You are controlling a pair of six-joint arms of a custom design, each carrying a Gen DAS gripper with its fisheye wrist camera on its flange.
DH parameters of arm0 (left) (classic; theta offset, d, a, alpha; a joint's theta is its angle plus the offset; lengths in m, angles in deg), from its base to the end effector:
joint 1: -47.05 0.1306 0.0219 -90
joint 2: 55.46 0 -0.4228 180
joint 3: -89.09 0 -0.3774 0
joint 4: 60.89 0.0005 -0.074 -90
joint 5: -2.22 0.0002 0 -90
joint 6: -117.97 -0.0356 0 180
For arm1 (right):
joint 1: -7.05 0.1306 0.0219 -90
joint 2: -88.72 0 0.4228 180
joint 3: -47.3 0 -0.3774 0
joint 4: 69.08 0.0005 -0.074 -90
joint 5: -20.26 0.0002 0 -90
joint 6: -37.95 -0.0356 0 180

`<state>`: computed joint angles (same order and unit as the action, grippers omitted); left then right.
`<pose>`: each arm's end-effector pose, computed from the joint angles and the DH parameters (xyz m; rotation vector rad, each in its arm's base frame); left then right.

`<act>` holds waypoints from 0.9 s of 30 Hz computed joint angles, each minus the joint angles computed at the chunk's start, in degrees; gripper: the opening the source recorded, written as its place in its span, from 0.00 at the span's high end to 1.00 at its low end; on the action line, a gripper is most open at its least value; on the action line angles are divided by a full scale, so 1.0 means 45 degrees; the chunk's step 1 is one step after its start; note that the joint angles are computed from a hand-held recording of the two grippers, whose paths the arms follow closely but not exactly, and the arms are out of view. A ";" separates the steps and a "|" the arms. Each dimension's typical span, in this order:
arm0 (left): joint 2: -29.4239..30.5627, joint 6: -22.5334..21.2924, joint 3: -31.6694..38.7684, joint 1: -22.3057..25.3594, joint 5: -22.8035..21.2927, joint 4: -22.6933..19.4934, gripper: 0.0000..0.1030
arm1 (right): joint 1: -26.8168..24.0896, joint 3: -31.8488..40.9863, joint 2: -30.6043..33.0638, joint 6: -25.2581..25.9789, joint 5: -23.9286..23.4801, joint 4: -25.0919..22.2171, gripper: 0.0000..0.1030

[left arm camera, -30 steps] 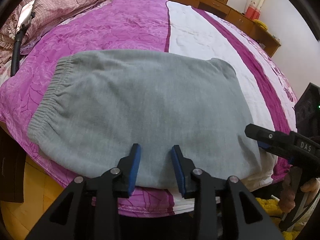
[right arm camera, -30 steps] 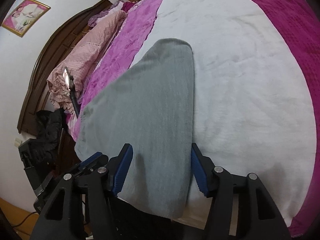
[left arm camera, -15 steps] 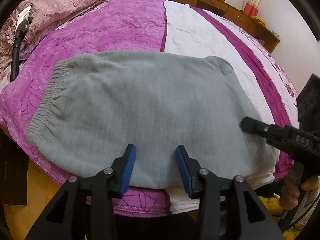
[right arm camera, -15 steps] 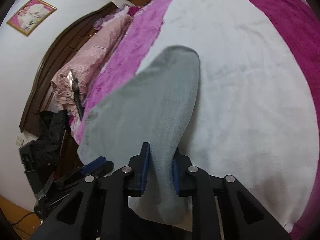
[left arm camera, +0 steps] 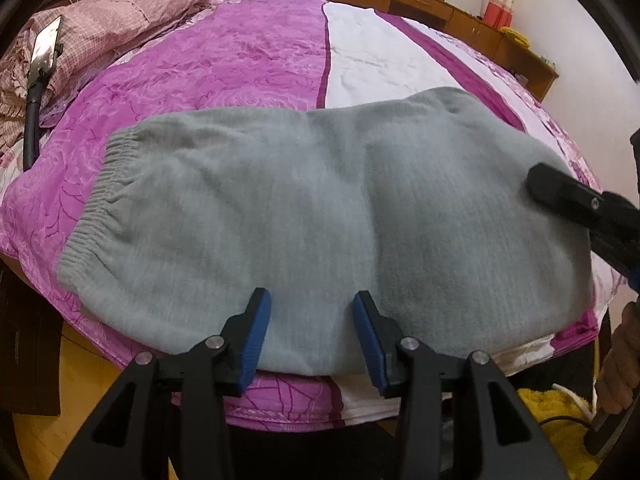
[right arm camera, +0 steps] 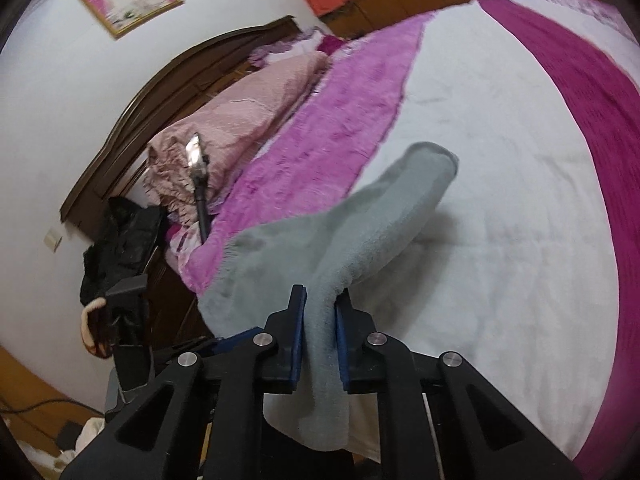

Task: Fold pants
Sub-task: 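Grasp the edge of the folded pants with the right tool and lift, then grasp the lifted edge with the left tool while the right tool holds it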

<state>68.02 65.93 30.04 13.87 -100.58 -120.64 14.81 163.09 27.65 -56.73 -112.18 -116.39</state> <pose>0.5753 -0.3674 0.3703 -0.1816 2.6127 -0.1369 0.6577 0.1134 0.4025 -0.3921 2.3464 1.0012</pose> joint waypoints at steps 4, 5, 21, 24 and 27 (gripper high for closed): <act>-0.0369 0.0191 -0.0119 0.0167 -0.0017 -0.0120 0.56 | 0.0155 0.0562 0.0045 0.0248 -0.0204 -0.0141 0.95; -0.0516 0.0252 -0.0141 0.0227 -0.0282 -0.0266 0.56 | 0.0196 0.0667 0.0063 0.0250 -0.0214 -0.0155 0.95; -0.1796 0.0871 -0.1282 0.1250 -0.1893 -0.1130 0.56 | 0.1506 0.3434 0.1243 0.0241 -0.1484 -0.1727 0.95; -0.1961 0.0830 -0.1527 0.1362 -0.1838 -0.0921 0.56 | 0.1843 0.4057 0.1631 0.0353 -0.1642 -0.2137 0.95; -0.2098 0.0799 -0.1737 0.1540 -0.1865 -0.0759 0.56 | 0.2213 0.4751 0.2053 0.0195 -0.1742 -0.2402 0.95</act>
<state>58.58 69.52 22.22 20.80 -108.97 -124.05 24.77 184.46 36.88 -55.85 -120.02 -127.20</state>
